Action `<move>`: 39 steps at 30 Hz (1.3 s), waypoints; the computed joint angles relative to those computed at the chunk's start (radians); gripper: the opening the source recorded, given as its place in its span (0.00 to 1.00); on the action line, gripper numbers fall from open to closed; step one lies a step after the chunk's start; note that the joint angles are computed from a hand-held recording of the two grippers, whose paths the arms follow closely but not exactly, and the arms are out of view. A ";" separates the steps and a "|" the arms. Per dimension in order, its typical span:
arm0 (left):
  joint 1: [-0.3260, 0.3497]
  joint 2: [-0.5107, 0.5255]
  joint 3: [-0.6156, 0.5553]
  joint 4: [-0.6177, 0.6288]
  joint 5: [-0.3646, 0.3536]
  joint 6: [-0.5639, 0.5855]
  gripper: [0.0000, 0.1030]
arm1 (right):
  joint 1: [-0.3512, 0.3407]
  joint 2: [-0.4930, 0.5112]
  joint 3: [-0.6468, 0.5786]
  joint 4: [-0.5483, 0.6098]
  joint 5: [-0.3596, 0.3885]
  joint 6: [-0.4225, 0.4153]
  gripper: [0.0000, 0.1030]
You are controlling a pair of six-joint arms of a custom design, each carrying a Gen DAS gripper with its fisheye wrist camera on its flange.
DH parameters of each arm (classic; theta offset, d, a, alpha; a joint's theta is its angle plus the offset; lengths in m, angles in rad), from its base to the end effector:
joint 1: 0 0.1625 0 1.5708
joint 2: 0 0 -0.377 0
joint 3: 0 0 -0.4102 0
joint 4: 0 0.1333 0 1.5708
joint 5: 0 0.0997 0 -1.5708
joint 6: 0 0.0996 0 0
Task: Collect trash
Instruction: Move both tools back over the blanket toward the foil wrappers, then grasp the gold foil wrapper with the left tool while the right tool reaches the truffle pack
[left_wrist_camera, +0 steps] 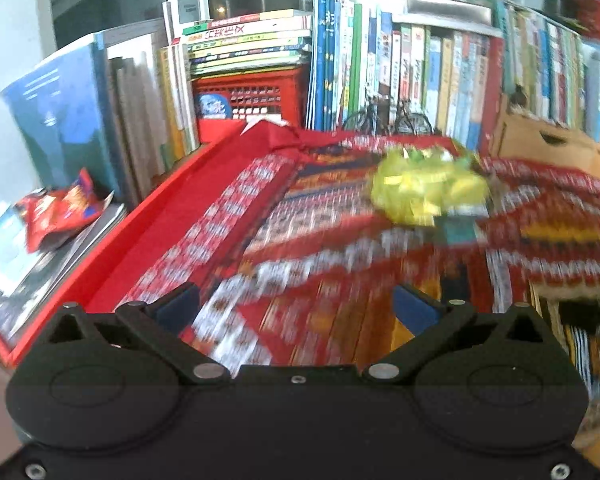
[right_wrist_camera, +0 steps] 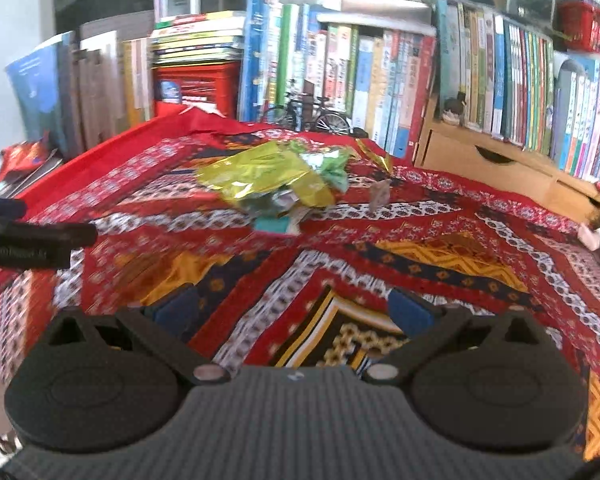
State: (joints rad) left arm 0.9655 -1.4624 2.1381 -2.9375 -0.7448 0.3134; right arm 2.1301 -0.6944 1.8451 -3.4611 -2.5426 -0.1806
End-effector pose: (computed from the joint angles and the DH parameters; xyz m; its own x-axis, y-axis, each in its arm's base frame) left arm -0.1037 -0.5128 0.2922 -0.6487 0.1957 -0.7354 0.6712 0.6027 -0.4316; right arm 0.3449 -0.4548 0.0549 -0.6903 0.0574 0.7213 -0.5245 0.6470 -0.5534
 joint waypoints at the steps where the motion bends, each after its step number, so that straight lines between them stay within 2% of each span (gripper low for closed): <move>1: 0.008 0.046 -0.036 -0.018 -0.004 0.004 1.00 | -0.018 0.000 -0.008 0.004 0.014 -0.003 1.00; 4: 0.032 0.178 -0.147 -0.053 -0.007 0.011 1.00 | -0.064 0.006 -0.032 0.012 0.056 -0.034 1.00; 8: 0.069 0.301 -0.284 -0.013 -0.055 -0.028 0.97 | -0.113 0.020 -0.063 0.029 0.113 -0.072 1.00; 10: 0.090 0.345 -0.349 0.048 -0.096 -0.083 0.92 | -0.133 0.034 -0.084 0.036 0.137 -0.077 1.00; 14: 0.124 0.430 -0.473 0.173 -0.140 -0.219 0.71 | -0.164 0.064 -0.120 0.039 0.180 -0.081 1.00; 16: 0.136 0.457 -0.517 0.225 -0.152 -0.267 0.67 | -0.175 0.072 -0.129 0.048 0.197 -0.087 1.00; 17: 0.148 0.469 -0.542 0.261 -0.185 -0.314 0.65 | -0.180 0.074 -0.131 0.051 0.205 -0.089 1.00; 20: 0.180 0.473 -0.566 0.298 -0.285 -0.433 0.57 | -0.190 0.076 -0.134 0.053 0.228 -0.108 1.00; 22: 0.195 0.474 -0.568 0.299 -0.332 -0.510 0.47 | -0.198 0.077 -0.138 0.048 0.247 -0.118 1.00; 24: 0.207 0.473 -0.567 0.288 -0.371 -0.556 0.27 | -0.208 0.078 -0.147 0.061 0.273 -0.111 1.00; 25: 0.213 0.473 -0.564 0.275 -0.393 -0.569 0.21 | -0.212 0.082 -0.155 0.070 0.280 -0.108 1.00; 30: 0.215 0.461 -0.537 0.198 -0.436 -0.576 0.10 | -0.215 0.123 -0.202 0.033 0.292 -0.121 0.91; 33: 0.204 0.443 -0.512 0.156 -0.423 -0.574 0.08 | -0.210 0.158 -0.242 0.020 0.260 -0.123 0.88; 39: 0.200 0.397 -0.477 0.112 -0.394 -0.581 0.07 | -0.216 0.191 -0.288 0.001 0.266 -0.127 0.81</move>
